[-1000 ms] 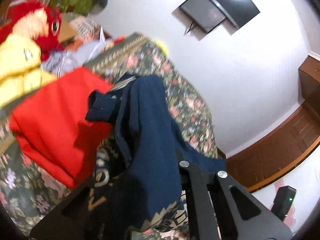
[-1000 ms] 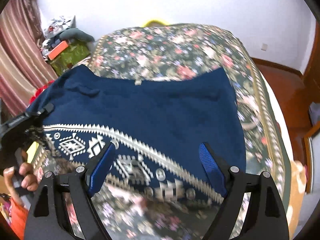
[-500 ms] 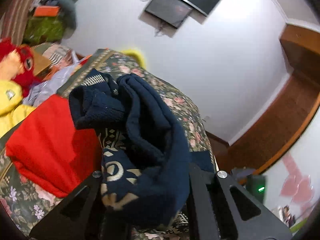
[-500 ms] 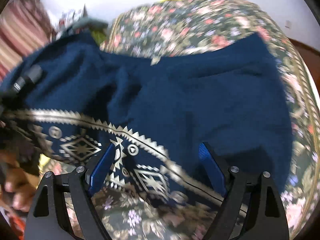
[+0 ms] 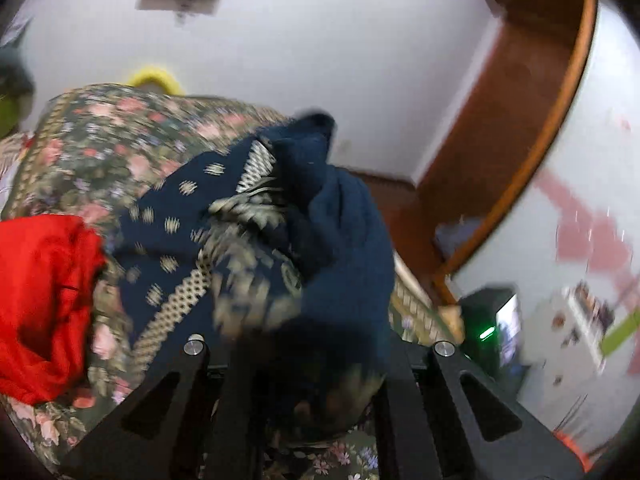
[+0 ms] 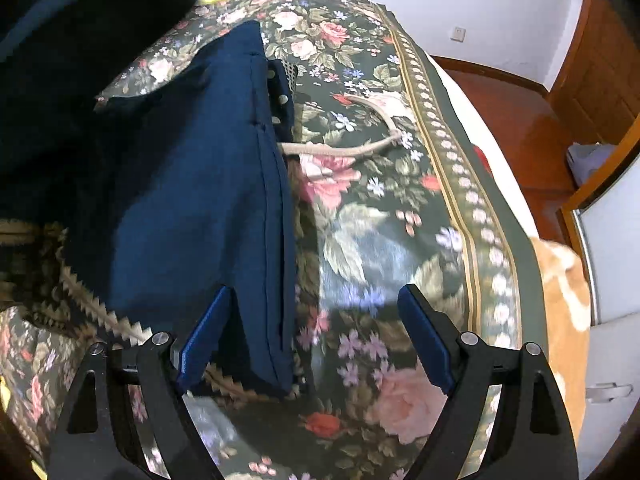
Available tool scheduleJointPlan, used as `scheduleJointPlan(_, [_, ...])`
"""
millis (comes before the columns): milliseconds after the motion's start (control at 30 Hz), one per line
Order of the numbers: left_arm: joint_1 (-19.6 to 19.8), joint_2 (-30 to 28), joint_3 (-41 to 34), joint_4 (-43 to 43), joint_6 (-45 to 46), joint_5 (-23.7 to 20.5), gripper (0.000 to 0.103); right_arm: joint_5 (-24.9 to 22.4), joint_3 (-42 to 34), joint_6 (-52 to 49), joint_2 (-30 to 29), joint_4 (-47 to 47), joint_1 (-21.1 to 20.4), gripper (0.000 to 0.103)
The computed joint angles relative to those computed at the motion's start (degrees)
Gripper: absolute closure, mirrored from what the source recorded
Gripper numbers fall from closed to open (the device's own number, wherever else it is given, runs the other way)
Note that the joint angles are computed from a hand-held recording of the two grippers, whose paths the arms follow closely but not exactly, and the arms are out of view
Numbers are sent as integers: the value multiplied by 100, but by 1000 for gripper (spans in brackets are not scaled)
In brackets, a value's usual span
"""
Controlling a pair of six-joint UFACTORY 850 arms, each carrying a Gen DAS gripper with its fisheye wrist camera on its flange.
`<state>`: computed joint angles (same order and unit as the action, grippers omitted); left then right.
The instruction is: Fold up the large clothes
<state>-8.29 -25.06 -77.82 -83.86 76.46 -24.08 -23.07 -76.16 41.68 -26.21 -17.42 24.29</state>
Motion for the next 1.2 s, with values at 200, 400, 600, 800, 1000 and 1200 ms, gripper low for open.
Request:
scheduleJointPlan(200, [-178, -357, -184, 1364, -1084, -390, 95, 31, 570, 797, 644, -588, -120, 20])
scheduleJointPlan(400, [-454, -611, -570, 3043, -2184, -691, 96, -131, 856, 1601, 1016, -1287, -154, 20])
scheduleJointPlan(600, [-509, -229, -124, 3082, -1621, -564, 62, -175, 1092, 1739, 1461, -1470, -106, 20])
scheduleJointPlan(800, [-412, 419, 444, 3259, -1339, -777, 55, -293, 1150, 1983, 1747, -2006, 136, 20])
scheduleJointPlan(1000, [-131, 1079, 870, 3241, -1120, -286, 55, -26, 1086, 2086, 1795, -2292, 320, 20])
scheduleJointPlan(1200, [192, 1032, 650, 3304, -1252, 79, 47, 501, 713, 1458, 1402, -1509, 394, 20])
